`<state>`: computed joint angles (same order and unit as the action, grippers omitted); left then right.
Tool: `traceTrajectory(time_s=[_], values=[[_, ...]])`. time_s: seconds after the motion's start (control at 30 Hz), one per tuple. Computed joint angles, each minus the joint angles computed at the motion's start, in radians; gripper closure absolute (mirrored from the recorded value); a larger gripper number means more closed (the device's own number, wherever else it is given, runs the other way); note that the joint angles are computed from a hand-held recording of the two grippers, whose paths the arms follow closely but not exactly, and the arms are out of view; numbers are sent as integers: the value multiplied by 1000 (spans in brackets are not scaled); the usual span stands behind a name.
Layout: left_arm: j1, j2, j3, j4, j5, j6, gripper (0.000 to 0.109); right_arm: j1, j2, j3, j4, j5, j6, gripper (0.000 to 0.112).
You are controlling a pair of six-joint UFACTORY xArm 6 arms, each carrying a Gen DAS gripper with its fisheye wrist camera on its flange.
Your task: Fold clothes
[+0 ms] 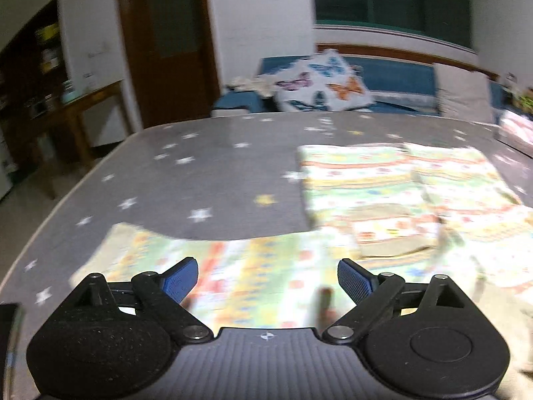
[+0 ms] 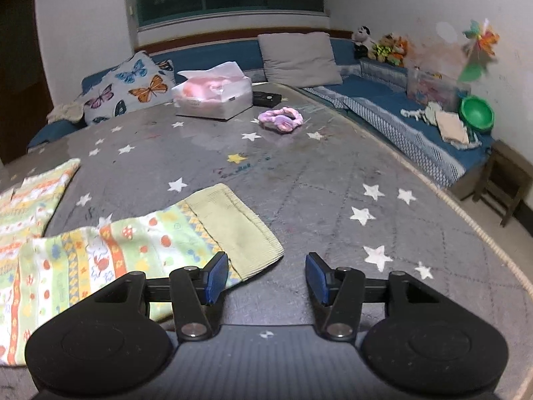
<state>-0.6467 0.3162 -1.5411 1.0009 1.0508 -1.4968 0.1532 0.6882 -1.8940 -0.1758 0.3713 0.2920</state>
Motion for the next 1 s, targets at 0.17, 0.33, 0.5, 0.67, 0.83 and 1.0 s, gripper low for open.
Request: traceTrajectory(time_s=[0.17,0.33,0.5,0.67,0.83,1.0], values=[[-13,107,-134,-10,-49,86,14,6,21,-18,16,-22,-18,81],[-29,188,-238,-27,-61,166,13,12,23,-15,136,-43,-108,101],[-36,248,-313,-44,-81,224,12,15,18,-7,160,-50,-124,103],[-43,300,-374,-68,-66,283,12,19,1,8,279,-60,-200,105],[-48,310,-378,-68,-76,299,10,45,-48,18,534,-61,-416,105],[-50,263,-318,-38,-97,250,10,96,-87,-34,830,-7,-700,106]])
